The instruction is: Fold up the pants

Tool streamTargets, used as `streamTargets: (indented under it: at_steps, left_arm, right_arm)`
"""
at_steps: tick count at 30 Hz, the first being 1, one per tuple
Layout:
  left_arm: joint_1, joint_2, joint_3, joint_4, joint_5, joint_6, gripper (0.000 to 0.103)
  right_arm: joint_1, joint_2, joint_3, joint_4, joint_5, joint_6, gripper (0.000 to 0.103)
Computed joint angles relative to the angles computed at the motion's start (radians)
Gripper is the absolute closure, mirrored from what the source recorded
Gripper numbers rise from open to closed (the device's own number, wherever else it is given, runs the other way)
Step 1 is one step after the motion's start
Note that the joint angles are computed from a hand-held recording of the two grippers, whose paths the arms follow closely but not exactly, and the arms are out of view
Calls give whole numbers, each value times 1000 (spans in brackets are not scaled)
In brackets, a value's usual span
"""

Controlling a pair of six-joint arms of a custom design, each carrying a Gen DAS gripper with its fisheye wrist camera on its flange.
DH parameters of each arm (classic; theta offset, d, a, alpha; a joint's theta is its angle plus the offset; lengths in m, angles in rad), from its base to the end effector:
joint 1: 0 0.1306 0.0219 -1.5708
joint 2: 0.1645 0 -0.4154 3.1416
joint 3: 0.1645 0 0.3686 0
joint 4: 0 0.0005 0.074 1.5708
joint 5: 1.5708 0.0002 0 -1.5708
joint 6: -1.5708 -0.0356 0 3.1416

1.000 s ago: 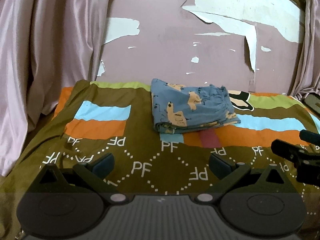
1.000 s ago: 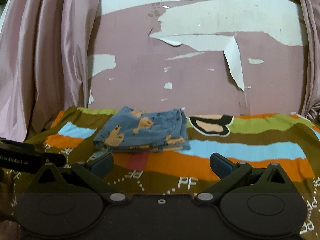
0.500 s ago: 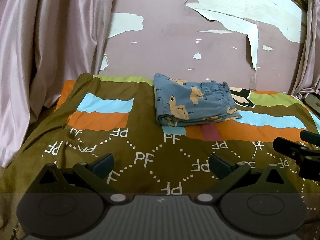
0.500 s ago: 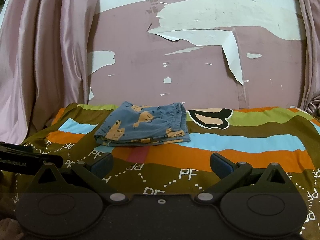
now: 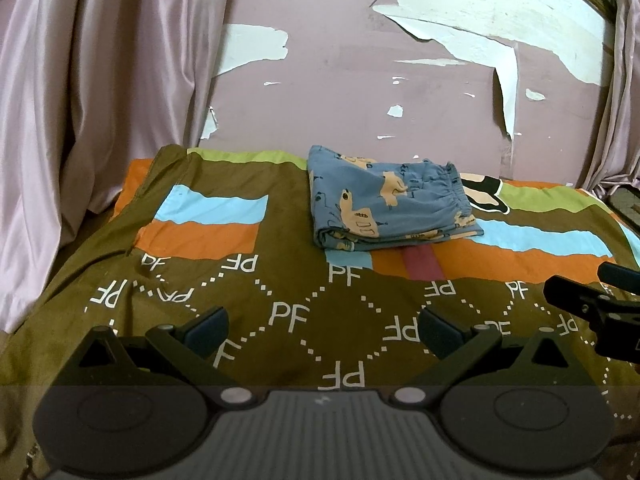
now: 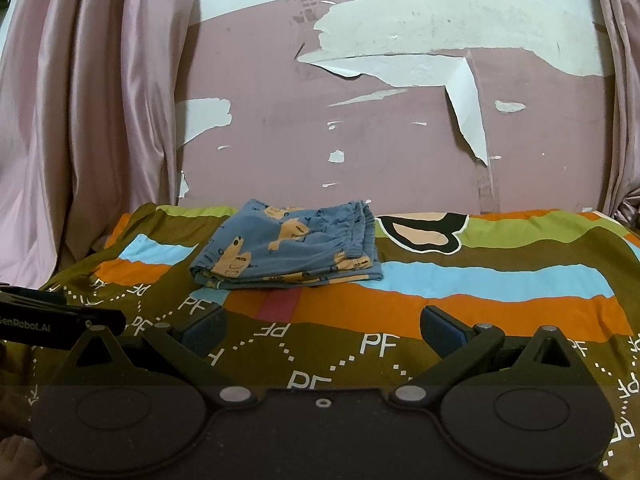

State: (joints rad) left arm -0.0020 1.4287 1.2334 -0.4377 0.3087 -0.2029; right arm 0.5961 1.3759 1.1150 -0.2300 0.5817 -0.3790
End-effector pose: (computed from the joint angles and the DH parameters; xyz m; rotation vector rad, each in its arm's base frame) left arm 0.4797 -0.0123 0.4104 0.3924 2.1427 -0.2259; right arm 0.3893 0.2399 0.4016 0.1362 1.9711 0.0317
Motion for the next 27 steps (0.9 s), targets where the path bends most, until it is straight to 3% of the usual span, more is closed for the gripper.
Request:
streamTargets:
  at_steps: [27]
  left_arm:
    - [4,-2,-5,-1,-3,10,0]
  right_arm:
    - [5,6,2,-5,2,-5,1]
